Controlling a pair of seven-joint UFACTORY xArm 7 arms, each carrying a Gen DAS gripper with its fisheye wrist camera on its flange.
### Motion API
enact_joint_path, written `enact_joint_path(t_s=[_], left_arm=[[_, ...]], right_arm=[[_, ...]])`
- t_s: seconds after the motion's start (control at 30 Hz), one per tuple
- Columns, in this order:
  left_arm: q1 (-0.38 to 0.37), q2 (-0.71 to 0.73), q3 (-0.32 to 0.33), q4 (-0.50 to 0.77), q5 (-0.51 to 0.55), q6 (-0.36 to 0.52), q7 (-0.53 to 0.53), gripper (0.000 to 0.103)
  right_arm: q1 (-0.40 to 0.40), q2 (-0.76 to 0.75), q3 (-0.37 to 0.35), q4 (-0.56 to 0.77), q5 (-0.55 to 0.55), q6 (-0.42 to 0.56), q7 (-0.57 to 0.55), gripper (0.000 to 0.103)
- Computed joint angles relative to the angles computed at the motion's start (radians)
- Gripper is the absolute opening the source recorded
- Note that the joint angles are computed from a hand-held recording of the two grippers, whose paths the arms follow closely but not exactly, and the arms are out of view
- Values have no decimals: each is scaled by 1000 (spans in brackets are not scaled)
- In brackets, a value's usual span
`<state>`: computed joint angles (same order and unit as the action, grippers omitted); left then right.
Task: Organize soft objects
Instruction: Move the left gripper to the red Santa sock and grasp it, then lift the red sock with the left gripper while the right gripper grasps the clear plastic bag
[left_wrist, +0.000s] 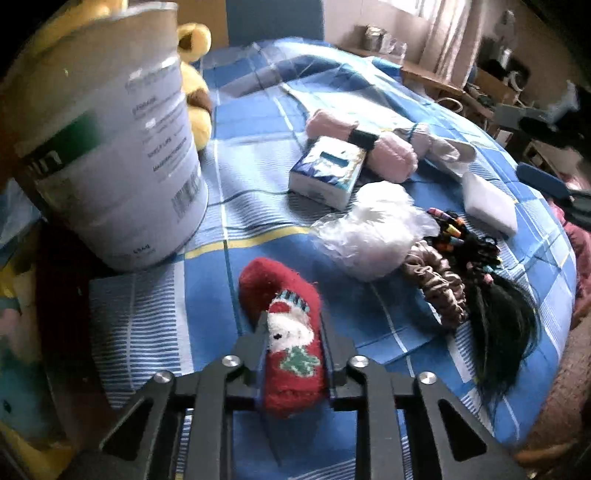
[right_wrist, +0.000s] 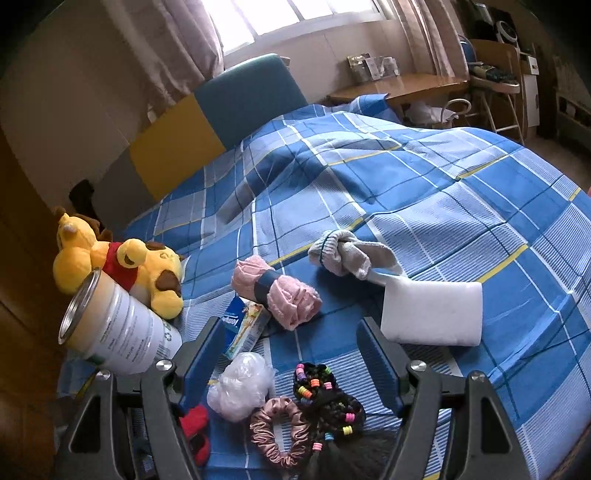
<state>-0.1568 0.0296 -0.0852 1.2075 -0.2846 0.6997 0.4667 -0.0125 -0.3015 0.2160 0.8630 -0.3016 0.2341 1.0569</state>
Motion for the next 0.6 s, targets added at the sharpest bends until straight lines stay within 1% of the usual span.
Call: enact_joint_path(t_s=[0.07, 0.13, 0.17, 0.23, 0.27, 0.33, 0.37, 0.47, 0.53, 0.57, 0.6], left_arm=[[0, -31, 0, -46, -22, -36, 50, 21], [-1, -45, 3, -70, -35, -54, 74, 21], [-3, -50, 4, -82, -36, -69, 79, 21], [-5, -47, 5, -82, -28, -71, 62, 22], [-6, -45, 5, -78, -19, -67, 49, 22], [-6, -41, 6, -74, -18, -63, 47, 22], [-6, -43, 7, -76, -28, -63, 57, 22], [-1, -42, 12, -74, -68, -59, 72, 21], [5, -48, 18, -72, -101, -40, 84, 20], [9, -58, 22, -77, -122, -32, 94, 20], [11, -65, 25, -81, -132, -28, 100, 20]], right_arm=[[26, 7, -22, 0, 28, -9, -33, 74], [55, 17, -41, 3, 62, -16, -76, 74], [93, 29, -66, 9, 103, -18, -130, 74], [166, 50, -113, 22, 196, -15, -242, 74], [178, 59, -116, 30, 220, -8, -274, 72], [233, 85, -145, 53, 313, 22, -381, 67], [263, 105, -161, 74, 373, 54, -447, 63], [264, 148, -143, 129, 422, 120, -512, 61], [270, 184, -141, 169, 480, 150, -564, 61], [264, 205, -134, 191, 483, 169, -567, 61], [255, 231, -125, 219, 460, 196, -547, 61]])
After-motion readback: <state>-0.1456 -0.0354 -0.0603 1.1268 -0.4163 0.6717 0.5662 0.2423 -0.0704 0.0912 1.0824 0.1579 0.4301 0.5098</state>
